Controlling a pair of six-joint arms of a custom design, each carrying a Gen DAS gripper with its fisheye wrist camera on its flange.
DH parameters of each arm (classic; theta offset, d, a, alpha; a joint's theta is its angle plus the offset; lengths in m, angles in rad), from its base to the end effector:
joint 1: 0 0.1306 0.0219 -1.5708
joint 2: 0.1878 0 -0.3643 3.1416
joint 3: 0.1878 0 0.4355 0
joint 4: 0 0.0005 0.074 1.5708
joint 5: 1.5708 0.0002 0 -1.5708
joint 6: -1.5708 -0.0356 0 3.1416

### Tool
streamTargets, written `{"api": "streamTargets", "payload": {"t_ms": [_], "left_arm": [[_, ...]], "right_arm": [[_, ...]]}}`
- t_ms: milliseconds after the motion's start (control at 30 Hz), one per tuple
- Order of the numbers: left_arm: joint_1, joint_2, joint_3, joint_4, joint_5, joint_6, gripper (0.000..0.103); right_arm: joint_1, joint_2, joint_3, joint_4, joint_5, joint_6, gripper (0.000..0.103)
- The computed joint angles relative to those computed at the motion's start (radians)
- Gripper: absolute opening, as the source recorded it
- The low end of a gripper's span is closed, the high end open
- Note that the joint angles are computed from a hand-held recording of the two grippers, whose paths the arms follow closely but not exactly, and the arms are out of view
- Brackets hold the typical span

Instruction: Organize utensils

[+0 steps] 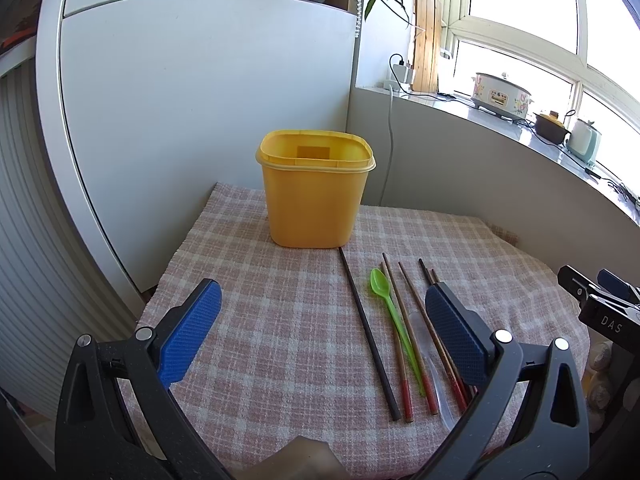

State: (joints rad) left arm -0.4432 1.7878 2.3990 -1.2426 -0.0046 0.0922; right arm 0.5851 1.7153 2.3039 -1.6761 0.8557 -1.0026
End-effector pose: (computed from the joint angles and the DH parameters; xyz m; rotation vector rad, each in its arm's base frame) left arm 0.5513 -0.2621 0.6505 0.3847 2.1841 -0.2929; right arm 0.4720 0.2798 0.6305 0.6960 2.0955 -0.3159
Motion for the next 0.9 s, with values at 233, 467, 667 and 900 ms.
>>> {"api": "streamTargets", "payload": {"t_ms": [233,467,667,900], "left_arm": [[0.001,-0.002,-0.004,0.001,0.001,0.000,0.103],[0.000,0.010,0.014,-0.011,0.002,0.003,0.103],[0.002,0.020,0.008,-0.010,0.009,0.004,0.103],[0.010,0.038,-0.005,-0.022,0.026,0.006,0.103]], "right_arm": [[-0.001,-0.001,-0.003,0.000,-0.005,-0.004,0.102],[-0.003,-0.002,-0.008,0.000,-0.012,-0.006,0.102],[-0.009,-0.007,-0.019,0.003,-0.029,-0.006,0.102],[-0.017,-0.008,-0.033,0.030,-0.059,0.029,0.102]]}}
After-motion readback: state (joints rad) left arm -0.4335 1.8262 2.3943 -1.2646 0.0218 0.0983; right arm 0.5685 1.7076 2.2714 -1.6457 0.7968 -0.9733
